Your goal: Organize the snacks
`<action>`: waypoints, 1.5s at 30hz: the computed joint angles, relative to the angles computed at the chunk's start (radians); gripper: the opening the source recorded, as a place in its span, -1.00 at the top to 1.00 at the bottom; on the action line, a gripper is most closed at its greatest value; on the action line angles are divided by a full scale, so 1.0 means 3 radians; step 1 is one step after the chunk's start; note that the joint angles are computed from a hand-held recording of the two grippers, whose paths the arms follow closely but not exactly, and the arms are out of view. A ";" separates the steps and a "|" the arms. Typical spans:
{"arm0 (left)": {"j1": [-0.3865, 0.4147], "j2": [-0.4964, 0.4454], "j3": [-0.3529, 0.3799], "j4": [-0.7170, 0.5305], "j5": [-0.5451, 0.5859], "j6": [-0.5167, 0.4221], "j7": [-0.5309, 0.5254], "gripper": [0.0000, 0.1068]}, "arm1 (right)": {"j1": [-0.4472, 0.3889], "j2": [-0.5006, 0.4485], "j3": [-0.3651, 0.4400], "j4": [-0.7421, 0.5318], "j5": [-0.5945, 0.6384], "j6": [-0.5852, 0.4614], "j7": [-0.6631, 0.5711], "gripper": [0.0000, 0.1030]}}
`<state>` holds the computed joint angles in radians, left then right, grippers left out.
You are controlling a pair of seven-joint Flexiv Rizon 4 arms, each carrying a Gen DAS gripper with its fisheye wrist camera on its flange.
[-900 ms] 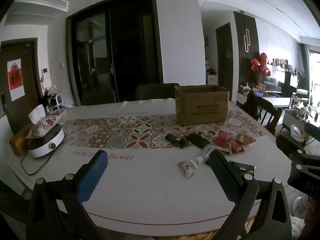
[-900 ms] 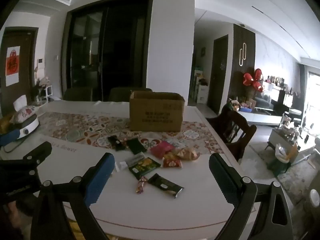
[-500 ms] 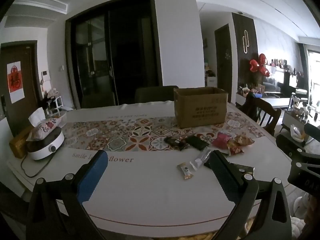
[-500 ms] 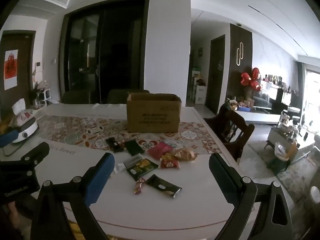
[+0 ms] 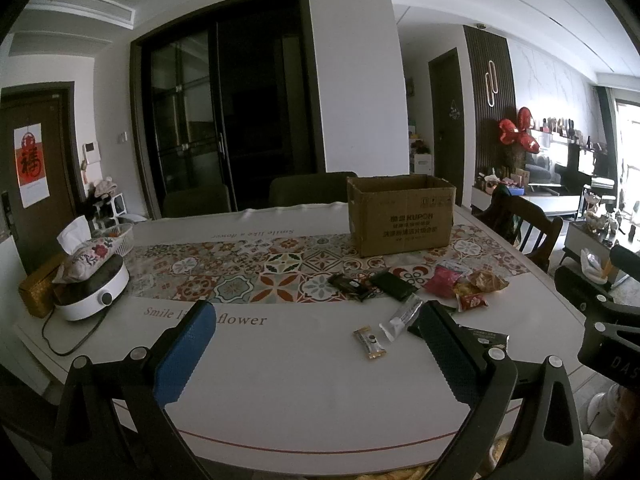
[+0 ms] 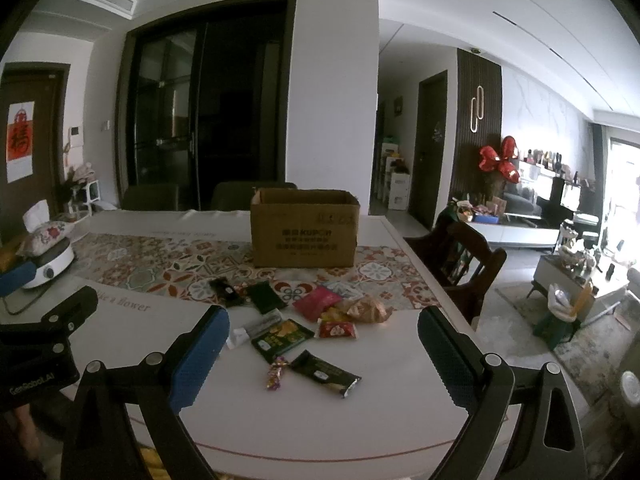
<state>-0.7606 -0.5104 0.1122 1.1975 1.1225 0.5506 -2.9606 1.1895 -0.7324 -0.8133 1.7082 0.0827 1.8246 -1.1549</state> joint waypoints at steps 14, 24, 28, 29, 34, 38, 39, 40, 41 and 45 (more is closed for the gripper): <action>-0.0006 0.0002 -0.0002 -0.0013 0.0004 -0.0013 0.0012 -0.93 | -0.0030 0.0043 0.0001 -0.0001 -0.0011 -0.0002 -0.0015 -0.87; -0.0011 0.0000 -0.0003 -0.0017 0.0010 -0.0022 0.0010 -0.93 | -0.0010 0.0042 -0.0015 0.0013 -0.0008 0.0004 -0.0008 -0.87; -0.0009 0.0000 -0.0002 -0.0013 0.0013 -0.0014 0.0010 -0.93 | -0.0021 0.0062 -0.0007 0.0013 -0.0011 -0.0002 -0.0022 -0.87; -0.0009 0.0000 -0.0003 -0.0015 0.0012 -0.0017 0.0014 -0.93 | -0.0008 0.0054 -0.0020 0.0017 -0.0001 0.0001 -0.0017 -0.87; -0.0012 -0.0002 -0.0002 -0.0014 0.0018 -0.0018 0.0007 -0.93 | -0.0008 0.0062 -0.0022 0.0019 0.0001 -0.0003 -0.0024 -0.87; -0.0014 -0.0002 -0.0001 -0.0016 0.0020 -0.0022 0.0007 -0.93 | -0.0019 0.0065 -0.0020 0.0008 -0.0013 -0.0008 -0.0017 -0.87; -0.0017 -0.0002 -0.0002 -0.0020 0.0020 -0.0028 0.0008 -0.93 | -0.0023 0.0069 -0.0016 0.0008 -0.0016 -0.0008 -0.0017 -0.87; -0.0014 -0.0004 -0.0002 -0.0018 0.0021 -0.0023 0.0008 -0.93 | -0.0019 0.0068 -0.0020 0.0010 -0.0015 -0.0009 -0.0016 -0.87; -0.0016 -0.0005 -0.0002 -0.0022 0.0022 -0.0028 0.0010 -0.93 | -0.0029 0.0077 -0.0013 0.0005 -0.0022 -0.0016 -0.0018 -0.87; -0.0018 -0.0004 0.0000 -0.0019 0.0025 -0.0027 0.0006 -0.93 | -0.0015 0.0069 -0.0022 0.0017 -0.0012 -0.0002 -0.0015 -0.87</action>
